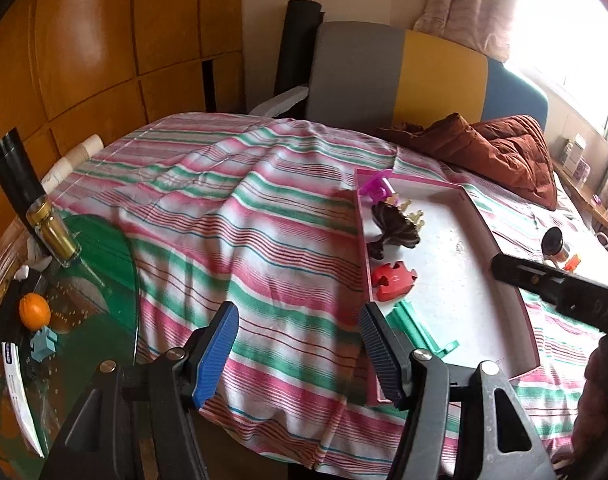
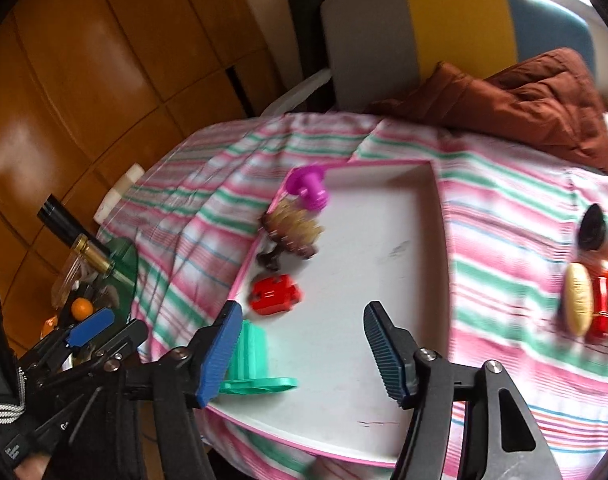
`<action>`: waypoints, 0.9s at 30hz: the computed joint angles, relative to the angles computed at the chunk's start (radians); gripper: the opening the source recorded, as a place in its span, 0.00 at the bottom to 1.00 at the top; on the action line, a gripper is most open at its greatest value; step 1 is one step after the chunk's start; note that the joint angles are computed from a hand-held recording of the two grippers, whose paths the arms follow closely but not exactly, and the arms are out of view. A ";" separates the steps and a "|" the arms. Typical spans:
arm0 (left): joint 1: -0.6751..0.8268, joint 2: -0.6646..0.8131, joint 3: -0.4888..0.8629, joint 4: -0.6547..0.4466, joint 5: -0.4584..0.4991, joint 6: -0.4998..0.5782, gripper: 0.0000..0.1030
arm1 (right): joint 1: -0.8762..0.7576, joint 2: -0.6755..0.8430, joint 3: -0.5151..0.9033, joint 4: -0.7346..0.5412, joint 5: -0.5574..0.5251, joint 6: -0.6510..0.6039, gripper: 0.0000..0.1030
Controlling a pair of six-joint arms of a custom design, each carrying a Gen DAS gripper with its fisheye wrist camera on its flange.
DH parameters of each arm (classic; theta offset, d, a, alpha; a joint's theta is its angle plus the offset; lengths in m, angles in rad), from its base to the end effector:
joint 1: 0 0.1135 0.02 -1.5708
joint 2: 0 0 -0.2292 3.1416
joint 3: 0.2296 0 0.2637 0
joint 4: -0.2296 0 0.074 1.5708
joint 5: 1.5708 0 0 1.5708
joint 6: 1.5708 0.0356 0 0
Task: Organize rigid objects
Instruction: 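Carry the green cone-shaped piece into the tray and release it, then withdraw both grippers from the tray toward the remaining toys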
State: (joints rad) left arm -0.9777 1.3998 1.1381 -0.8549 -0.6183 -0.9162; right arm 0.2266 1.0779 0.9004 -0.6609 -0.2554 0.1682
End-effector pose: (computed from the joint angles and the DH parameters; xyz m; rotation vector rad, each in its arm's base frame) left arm 0.1791 -0.2287 0.2383 -0.1026 2.3902 -0.0024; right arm 0.2391 0.0643 0.2485 -0.1904 2.4237 0.4883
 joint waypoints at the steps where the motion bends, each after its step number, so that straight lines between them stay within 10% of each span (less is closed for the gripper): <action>1: -0.004 0.006 0.007 -0.001 -0.002 0.003 0.62 | -0.024 -0.019 -0.007 -0.006 -0.003 -0.012 0.65; 27: -0.091 0.274 0.305 -0.009 0.008 0.149 0.62 | -0.981 0.008 0.087 -0.108 -0.256 -0.419 0.79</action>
State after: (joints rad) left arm -1.0685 1.6738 1.4430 -0.8643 -0.6102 -0.7667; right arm -0.7540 1.0856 0.9873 -0.7694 -0.5112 -0.2506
